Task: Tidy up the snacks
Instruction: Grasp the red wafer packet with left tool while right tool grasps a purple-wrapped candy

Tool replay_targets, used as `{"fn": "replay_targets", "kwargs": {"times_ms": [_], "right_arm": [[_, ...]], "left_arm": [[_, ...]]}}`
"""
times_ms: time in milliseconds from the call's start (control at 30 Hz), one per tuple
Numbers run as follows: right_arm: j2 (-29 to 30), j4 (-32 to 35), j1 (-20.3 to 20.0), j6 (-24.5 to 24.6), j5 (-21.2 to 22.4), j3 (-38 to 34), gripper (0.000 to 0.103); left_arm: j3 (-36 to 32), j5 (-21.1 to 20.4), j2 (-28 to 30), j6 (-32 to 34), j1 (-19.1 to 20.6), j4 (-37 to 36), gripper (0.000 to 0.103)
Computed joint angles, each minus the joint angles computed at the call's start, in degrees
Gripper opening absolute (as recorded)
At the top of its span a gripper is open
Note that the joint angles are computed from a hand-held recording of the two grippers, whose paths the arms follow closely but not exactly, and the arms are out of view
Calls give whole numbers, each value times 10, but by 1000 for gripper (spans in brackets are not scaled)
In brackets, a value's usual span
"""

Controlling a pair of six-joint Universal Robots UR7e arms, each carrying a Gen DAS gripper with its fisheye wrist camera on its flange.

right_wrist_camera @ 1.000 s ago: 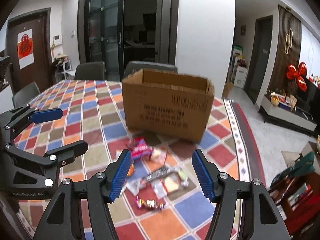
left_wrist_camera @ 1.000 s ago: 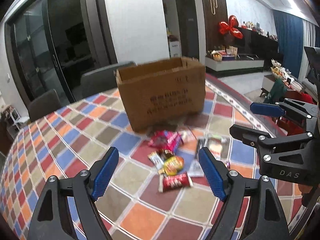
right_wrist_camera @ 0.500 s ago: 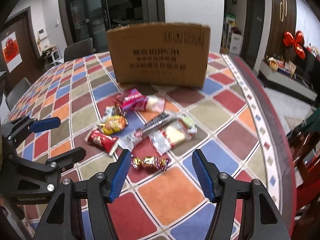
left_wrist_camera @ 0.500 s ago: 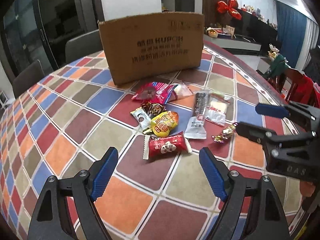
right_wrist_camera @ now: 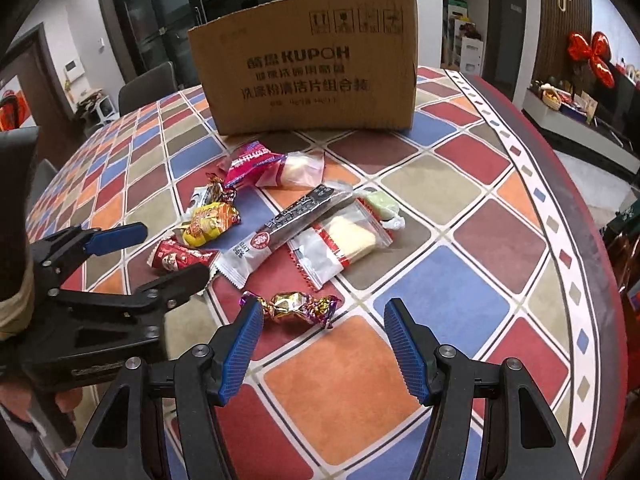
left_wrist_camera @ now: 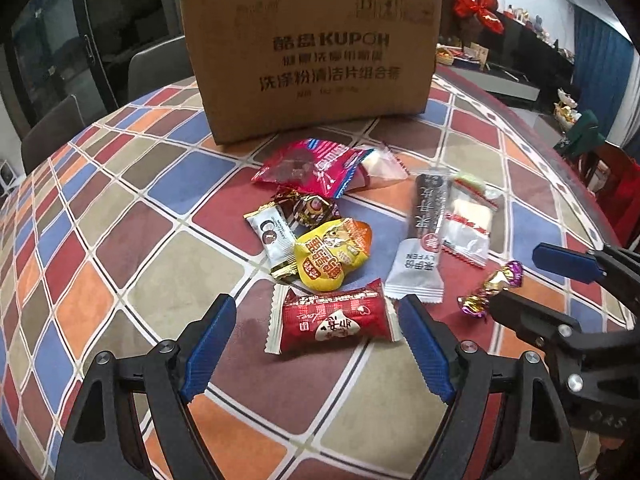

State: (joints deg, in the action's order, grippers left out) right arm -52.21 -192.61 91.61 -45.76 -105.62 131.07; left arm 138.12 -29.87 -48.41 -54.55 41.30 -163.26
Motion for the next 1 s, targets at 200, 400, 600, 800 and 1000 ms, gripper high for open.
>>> {"fn": "replay_targets", "kwargs": {"times_ms": [200, 400, 600, 800, 1000], "right_arm": [[9, 2, 1, -2, -2, -4, 64], [21, -1, 4, -9, -2, -7, 58], [22, 2, 2, -20, 11, -7, 29], [13, -7, 3, -26, 17, 2, 29], [-15, -11, 7, -31, 41, 16, 29]], "left_arm": [[3, -16, 8, 19, 13, -51, 77], [14, -8, 5, 8, 6, -60, 52], [24, -17, -1, 0, -1, -70, 49], [34, -14, -17, -41, -27, -38, 49], [40, 0, -45, -86, -68, 16, 49]]}}
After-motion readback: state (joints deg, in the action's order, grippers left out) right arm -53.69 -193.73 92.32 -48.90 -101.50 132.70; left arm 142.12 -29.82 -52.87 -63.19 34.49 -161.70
